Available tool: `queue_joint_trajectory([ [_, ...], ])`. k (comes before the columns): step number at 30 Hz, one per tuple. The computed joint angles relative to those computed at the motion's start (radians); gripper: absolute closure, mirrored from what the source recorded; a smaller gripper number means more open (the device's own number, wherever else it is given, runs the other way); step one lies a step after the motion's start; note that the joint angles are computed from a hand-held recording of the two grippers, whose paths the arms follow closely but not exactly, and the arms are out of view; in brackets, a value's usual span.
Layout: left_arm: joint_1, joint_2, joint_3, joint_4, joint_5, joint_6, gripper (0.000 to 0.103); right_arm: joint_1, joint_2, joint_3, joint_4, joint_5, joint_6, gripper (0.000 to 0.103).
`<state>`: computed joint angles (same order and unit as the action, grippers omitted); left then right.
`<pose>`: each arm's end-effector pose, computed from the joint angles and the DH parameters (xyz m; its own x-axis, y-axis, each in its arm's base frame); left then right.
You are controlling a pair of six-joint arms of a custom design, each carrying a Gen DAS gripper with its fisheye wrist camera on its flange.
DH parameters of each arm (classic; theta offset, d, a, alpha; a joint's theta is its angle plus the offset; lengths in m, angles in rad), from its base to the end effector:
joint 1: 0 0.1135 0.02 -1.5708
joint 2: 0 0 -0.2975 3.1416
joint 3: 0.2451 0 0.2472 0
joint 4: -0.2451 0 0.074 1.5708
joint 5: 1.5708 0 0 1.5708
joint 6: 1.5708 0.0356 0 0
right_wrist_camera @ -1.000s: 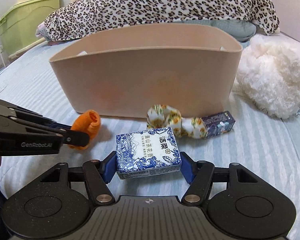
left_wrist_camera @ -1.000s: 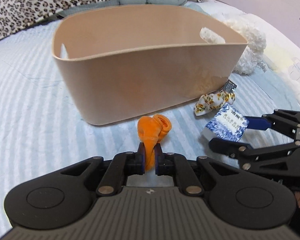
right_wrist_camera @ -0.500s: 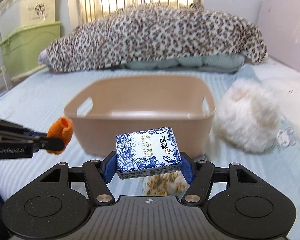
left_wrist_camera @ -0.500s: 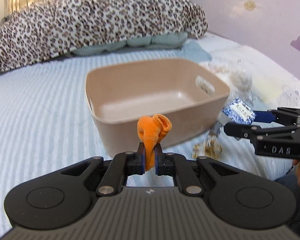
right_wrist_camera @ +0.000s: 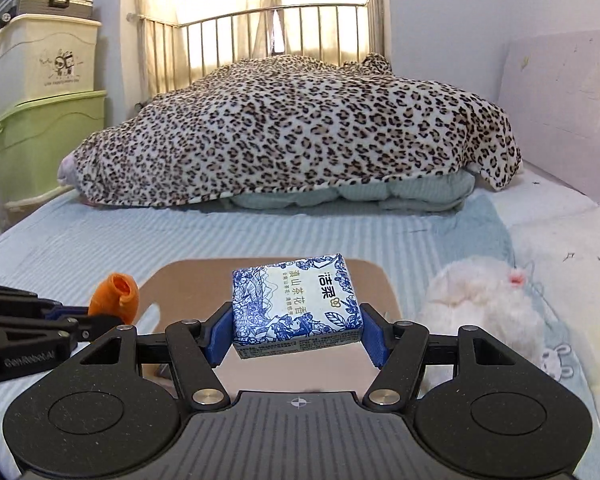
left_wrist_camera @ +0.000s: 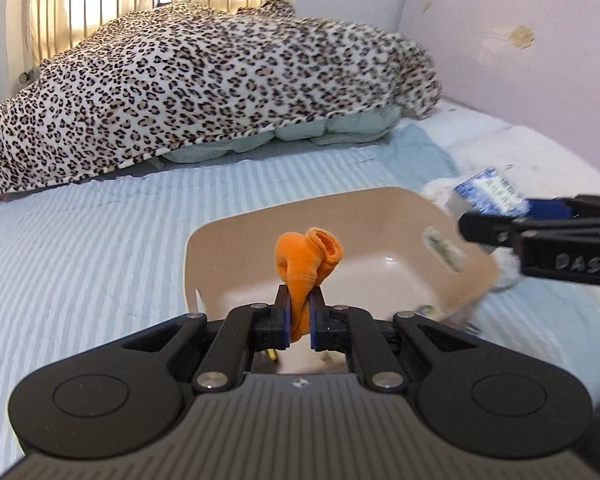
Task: Organize objects
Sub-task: 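Carry the sock and tea box over the basket and release both, then grasp the floral scrunchie with the left gripper while the right gripper grasps the dark blue box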
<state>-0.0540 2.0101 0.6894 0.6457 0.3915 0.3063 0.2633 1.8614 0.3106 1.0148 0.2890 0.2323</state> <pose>0.3462 -0.0323 0.0984 -0.4902 0.3056 -0.8163 0.5194 0.8545 0.0081 0.2565 0.0586 0.1047 -0.4828 0.0984 -0.8702 0.1010 0.9933 0.0563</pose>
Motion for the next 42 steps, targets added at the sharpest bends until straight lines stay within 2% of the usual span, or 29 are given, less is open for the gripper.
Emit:
queue_joint_trajectory([
  [7,-0.086,0.172,0.211,-0.123,-0.138,-0.044,0.093,-0.073,0.133,0.166,-0.1,-0.021,-0.033,0.041],
  [10,-0.118,0.238,0.269,-0.144,-0.213,-0.037,0.093,-0.083,0.193,0.224,-0.143,-0.027,-0.025,0.041],
  [16,-0.127,0.308,0.348,-0.215,-0.241,-0.042,0.092,-0.085,0.292,0.332,-0.251,-0.021,-0.035,0.04],
  [17,-0.125,0.306,0.343,-0.217,-0.233,-0.033,0.092,-0.085,0.298,0.339,-0.266,-0.024,-0.033,0.04],
  [18,-0.123,0.302,0.334,-0.212,-0.225,-0.023,0.09,-0.086,0.301,0.338,-0.266,-0.031,-0.031,0.035],
  [20,-0.121,0.286,0.298,-0.177,-0.22,-0.018,0.087,-0.085,0.299,0.307,-0.221,-0.037,-0.022,0.033],
  [21,-0.119,0.275,0.282,-0.163,-0.213,-0.01,0.079,-0.085,0.292,0.293,-0.207,-0.039,-0.016,0.031],
  [22,-0.116,0.261,0.26,-0.146,-0.209,-0.013,0.062,-0.086,0.28,0.277,-0.199,-0.043,-0.01,0.029],
  [24,-0.112,0.225,0.206,-0.1,-0.206,-0.02,0.043,-0.089,0.247,0.241,-0.179,-0.05,-0.004,0.028],
  [28,-0.105,0.153,0.115,-0.057,-0.193,-0.015,0.04,-0.084,0.162,0.139,-0.133,-0.049,0.012,0.023],
  [34,-0.098,0.053,0.001,-0.027,-0.187,-0.039,0.035,-0.058,0.071,0.0,-0.097,-0.014,0.039,0.022],
  [38,-0.074,0.005,-0.061,-0.017,-0.159,-0.027,0.033,-0.036,0.068,-0.071,-0.056,0.019,0.06,0.022],
  [42,-0.061,-0.007,-0.104,-0.012,-0.151,-0.02,0.032,-0.033,0.137,-0.124,0.01,0.027,0.082,0.022],
])
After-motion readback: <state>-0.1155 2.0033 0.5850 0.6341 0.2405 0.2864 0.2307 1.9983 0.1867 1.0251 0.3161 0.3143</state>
